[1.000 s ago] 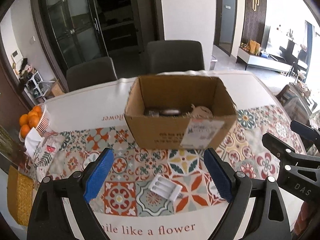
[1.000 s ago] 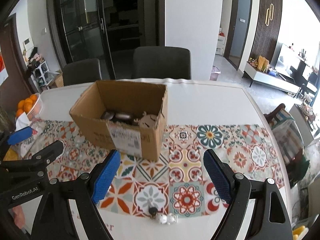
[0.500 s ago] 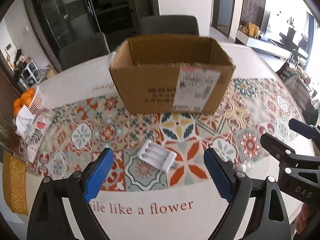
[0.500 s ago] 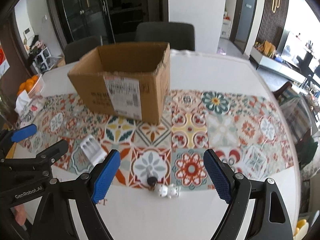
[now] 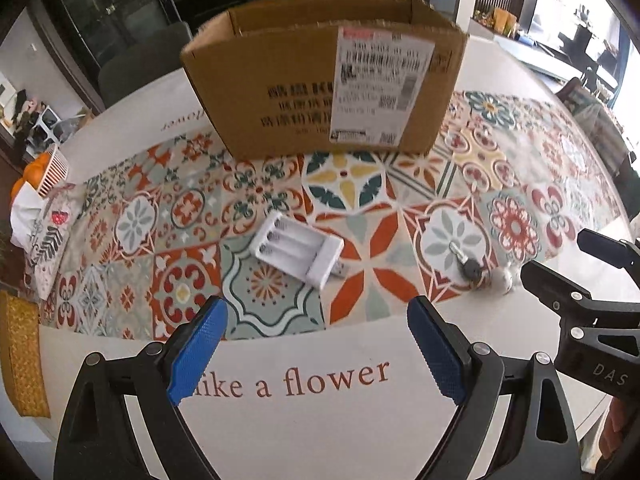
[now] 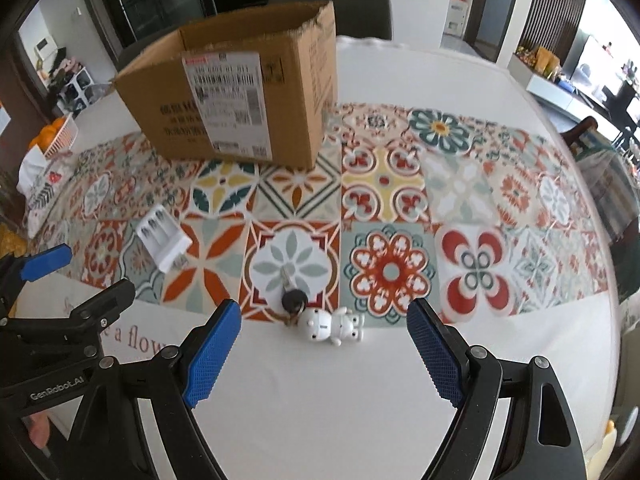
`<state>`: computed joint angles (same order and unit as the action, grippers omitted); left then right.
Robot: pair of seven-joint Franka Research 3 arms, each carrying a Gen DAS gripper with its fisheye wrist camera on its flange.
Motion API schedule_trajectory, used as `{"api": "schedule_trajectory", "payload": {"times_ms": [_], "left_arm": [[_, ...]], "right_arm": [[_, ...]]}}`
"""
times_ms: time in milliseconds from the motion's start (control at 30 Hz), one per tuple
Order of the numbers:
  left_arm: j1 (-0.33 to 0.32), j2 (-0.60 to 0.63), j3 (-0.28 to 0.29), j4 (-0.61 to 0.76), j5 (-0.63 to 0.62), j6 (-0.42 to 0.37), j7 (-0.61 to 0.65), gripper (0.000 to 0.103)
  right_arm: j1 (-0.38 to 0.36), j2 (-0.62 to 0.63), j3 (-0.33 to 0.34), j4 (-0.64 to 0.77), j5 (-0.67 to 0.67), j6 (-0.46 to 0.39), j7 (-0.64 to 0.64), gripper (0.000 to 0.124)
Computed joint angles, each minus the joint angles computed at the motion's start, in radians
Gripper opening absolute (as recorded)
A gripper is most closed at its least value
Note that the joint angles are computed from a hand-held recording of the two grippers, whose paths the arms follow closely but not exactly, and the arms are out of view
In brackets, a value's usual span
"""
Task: Organize rigid objects
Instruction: 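Withdraw both tools from the box toward the figurine and battery charger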
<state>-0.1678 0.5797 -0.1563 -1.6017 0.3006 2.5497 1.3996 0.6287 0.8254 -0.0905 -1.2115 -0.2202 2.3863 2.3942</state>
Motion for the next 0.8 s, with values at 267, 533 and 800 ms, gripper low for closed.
{"api": "schedule_trajectory", "payload": {"times_ms": [267,533,800], "left_arm": [[-0.012,0.045,0.003,0.038,0.006,-0.057,0.007,0.092],[-0.027,0.097,0.012,0.096,0.017,-0.108,0.004,0.092],[-0.029,0.132,0.016,0.140,0.016,-0.140,0.000,0.092]], "right_arm": [[-0.031,0.039,0.032,0.013,0.066,-0.010,-0.033,0.085],[-0.049,0.089,0.042,0.053,0.121,-0.029,-0.057,0.082],[-0.065,0.139,0.052,0.105,0.167,-0.039,-0.066,0.073]]}}
